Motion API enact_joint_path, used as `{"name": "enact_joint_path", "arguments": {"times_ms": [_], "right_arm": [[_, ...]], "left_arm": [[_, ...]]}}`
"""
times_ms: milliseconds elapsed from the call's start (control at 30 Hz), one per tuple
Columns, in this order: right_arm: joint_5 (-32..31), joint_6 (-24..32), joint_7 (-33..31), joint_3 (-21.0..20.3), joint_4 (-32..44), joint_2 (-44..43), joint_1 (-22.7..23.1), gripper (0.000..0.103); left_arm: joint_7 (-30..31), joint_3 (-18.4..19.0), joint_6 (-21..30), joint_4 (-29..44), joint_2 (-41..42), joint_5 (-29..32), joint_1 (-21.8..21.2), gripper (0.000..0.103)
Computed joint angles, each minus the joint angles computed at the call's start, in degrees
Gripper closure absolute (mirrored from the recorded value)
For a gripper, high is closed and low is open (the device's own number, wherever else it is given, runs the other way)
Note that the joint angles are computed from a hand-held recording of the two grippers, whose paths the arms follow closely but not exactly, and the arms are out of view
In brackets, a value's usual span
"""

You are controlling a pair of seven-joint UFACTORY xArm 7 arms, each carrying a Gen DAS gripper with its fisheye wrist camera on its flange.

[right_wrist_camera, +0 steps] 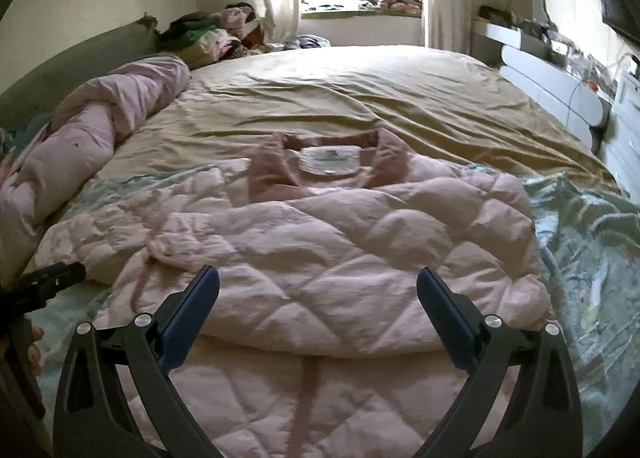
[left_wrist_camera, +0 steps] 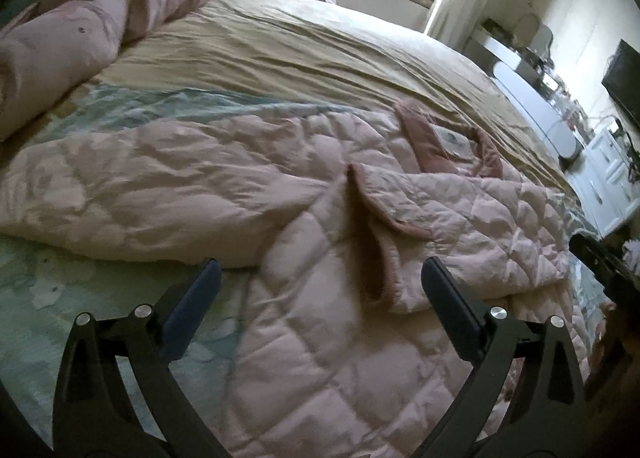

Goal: Fold large clothes

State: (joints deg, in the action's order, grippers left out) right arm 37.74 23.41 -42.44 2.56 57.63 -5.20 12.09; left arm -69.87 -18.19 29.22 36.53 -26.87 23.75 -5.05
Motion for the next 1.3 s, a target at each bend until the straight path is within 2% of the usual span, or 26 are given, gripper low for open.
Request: {"name": "enact_joint_path", "arguments": {"times_ms": [233, 433, 733, 1100, 1300], "right_arm": [[2.1, 0.0, -1.0, 0.6, -3.3, -5.6, 3.6, 0.004], [4.9, 0.8, -2.9, -0.2, -6.0, -10.0, 8.9, 0.004], [2.7, 0.4, -1.1, 1.2, -9.1, -13.0, 14.0, 0.004], [0.6, -2.8, 1.5, 3.4, -10.3, -10.5, 19.2, 0.004], [-1.6, -4.7, 2.4, 5.6, -10.4, -7.2, 20.7, 0.004]], "left_arm": [[1.5, 1.2, 5.0, -5.9, -12.4, -2.7, -0.3, 0.009], [3.6, 0.7, 11.4, -9.9, -23.1, -4.9, 0.0, 0.009], [6.8, 1.8, 17.6, -15.4, -34.6, -8.3, 0.5, 0.009], [10.9, 5.1, 20.7, -23.3, -44.3, -10.7, 2.8, 0.009], [13.8, 8.2, 19.0, -27.5, -46.6, -11.2, 6.0, 0.009]]}}
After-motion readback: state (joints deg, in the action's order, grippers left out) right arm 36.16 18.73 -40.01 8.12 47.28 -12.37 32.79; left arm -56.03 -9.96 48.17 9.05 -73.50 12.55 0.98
